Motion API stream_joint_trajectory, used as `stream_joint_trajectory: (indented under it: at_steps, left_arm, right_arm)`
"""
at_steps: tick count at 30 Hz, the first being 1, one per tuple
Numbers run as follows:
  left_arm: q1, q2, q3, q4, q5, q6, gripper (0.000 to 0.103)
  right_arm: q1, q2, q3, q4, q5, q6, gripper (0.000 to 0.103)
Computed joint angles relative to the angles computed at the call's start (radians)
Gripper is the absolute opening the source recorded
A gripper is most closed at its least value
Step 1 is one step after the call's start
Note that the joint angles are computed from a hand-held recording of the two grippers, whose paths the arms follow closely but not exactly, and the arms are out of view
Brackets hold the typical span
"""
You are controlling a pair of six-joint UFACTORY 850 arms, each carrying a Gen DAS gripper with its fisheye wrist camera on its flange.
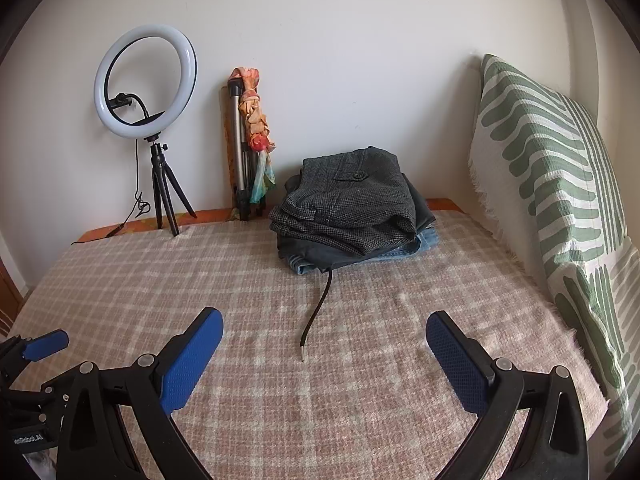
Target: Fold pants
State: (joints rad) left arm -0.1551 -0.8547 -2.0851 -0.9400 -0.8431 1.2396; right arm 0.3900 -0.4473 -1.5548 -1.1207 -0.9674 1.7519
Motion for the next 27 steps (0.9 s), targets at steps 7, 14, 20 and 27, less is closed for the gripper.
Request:
stream_joint_trajectory:
  at_steps: [7, 14, 20, 27]
  left_arm:
    - [0.0, 0.0, 0.001, -0.001, 0.001, 0.001, 0.078]
    - [0.0, 0.006, 0.006, -0.003, 0.008, 0.004, 0.078]
    - [-0.005, 0.018, 0.021, 0.0, 0.038, 0.011, 0.078]
    - [-0.005, 0.027, 0.035, -0.016, 0.052, 0.03, 0.078]
  right_arm:
    - [-0.001, 0.0, 0.002, 0.0, 0.004, 0.002, 0.103]
    - [-0.001, 0.0, 0.002, 0.0, 0.003, 0.002, 0.103]
    - [0.0, 0.001, 0.003, 0.0, 0.002, 0.001, 0.103]
    - [0.0, 0.001, 0.002, 0.0, 0.001, -0.001, 0.103]
